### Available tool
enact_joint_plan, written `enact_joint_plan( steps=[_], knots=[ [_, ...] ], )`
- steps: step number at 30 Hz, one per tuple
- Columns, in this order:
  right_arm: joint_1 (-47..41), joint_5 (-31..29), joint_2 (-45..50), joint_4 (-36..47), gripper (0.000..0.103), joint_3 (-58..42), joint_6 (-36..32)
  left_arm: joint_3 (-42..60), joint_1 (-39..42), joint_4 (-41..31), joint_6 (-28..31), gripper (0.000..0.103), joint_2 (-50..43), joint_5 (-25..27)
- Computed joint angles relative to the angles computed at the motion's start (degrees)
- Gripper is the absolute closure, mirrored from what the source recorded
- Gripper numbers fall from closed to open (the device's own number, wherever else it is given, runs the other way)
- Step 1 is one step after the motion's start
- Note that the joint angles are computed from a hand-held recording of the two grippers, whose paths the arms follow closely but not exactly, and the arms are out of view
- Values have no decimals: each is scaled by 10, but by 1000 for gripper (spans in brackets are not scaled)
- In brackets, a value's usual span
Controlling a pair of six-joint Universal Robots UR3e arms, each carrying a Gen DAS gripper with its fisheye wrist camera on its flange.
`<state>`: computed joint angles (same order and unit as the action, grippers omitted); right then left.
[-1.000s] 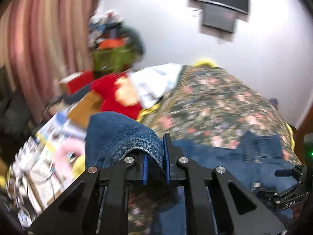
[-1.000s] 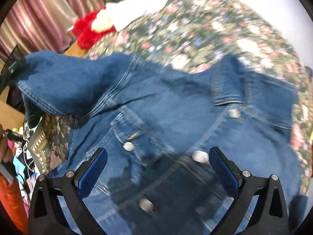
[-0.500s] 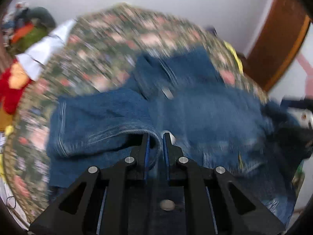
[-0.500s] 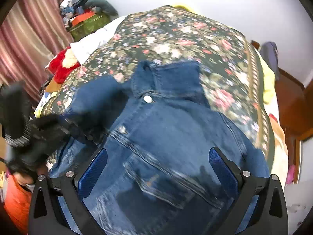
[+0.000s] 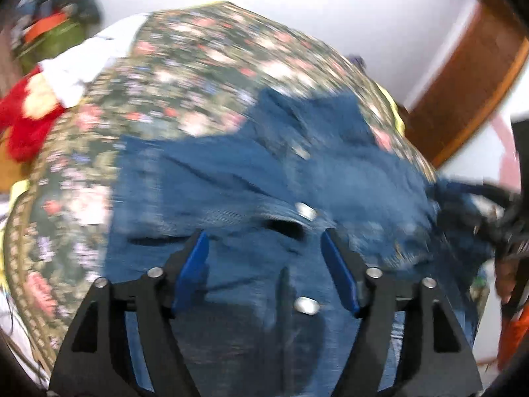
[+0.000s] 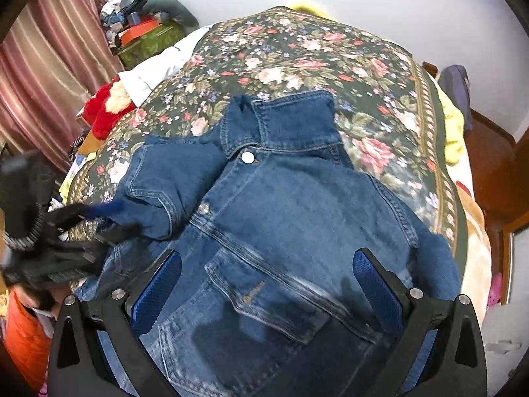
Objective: Fold large clothes
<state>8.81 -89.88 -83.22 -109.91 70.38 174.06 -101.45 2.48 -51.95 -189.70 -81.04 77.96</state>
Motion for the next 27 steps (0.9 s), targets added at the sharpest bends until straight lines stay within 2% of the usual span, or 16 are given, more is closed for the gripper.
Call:
enact_joint_plan(
  steps=[3, 8, 11, 14, 15, 16, 17, 19, 20, 22, 27],
  knots=[
    [18, -9, 43, -2, 0, -33, 13, -32, 78, -8, -1, 31, 27, -26],
    [42, -8, 116, 12, 0, -96, 24, -115, 205, 18, -16, 31, 33, -133],
    [63, -23, 173, 33, 0, -154, 21, -142, 233, 42, -25, 31, 11, -168],
    [83, -39, 230, 59, 0, -215, 16, -153, 241, 60, -29, 40, -22, -199],
    [87, -41, 242, 65, 0, -229, 14, -151, 234, 73, -31, 49, -36, -192],
    [94, -44, 262, 74, 0, -252, 11, -144, 224, 83, -33, 63, -47, -175],
    [96, -46, 269, 75, 0, -257, 8, -131, 209, 88, -34, 70, -60, -150],
    [103, -52, 282, 72, 0, -267, 3, -121, 196, 99, -23, 85, -68, -139],
    [104, -52, 283, 67, 0, -265, 1, -115, 188, 106, -21, 86, -69, -126],
    [103, -49, 276, 58, 0, -253, -1, -93, 170, 110, -12, 96, -73, -94],
    [81, -42, 223, 28, 0, -193, 3, 9, 92, 101, -3, 97, -61, -16]
  ],
)
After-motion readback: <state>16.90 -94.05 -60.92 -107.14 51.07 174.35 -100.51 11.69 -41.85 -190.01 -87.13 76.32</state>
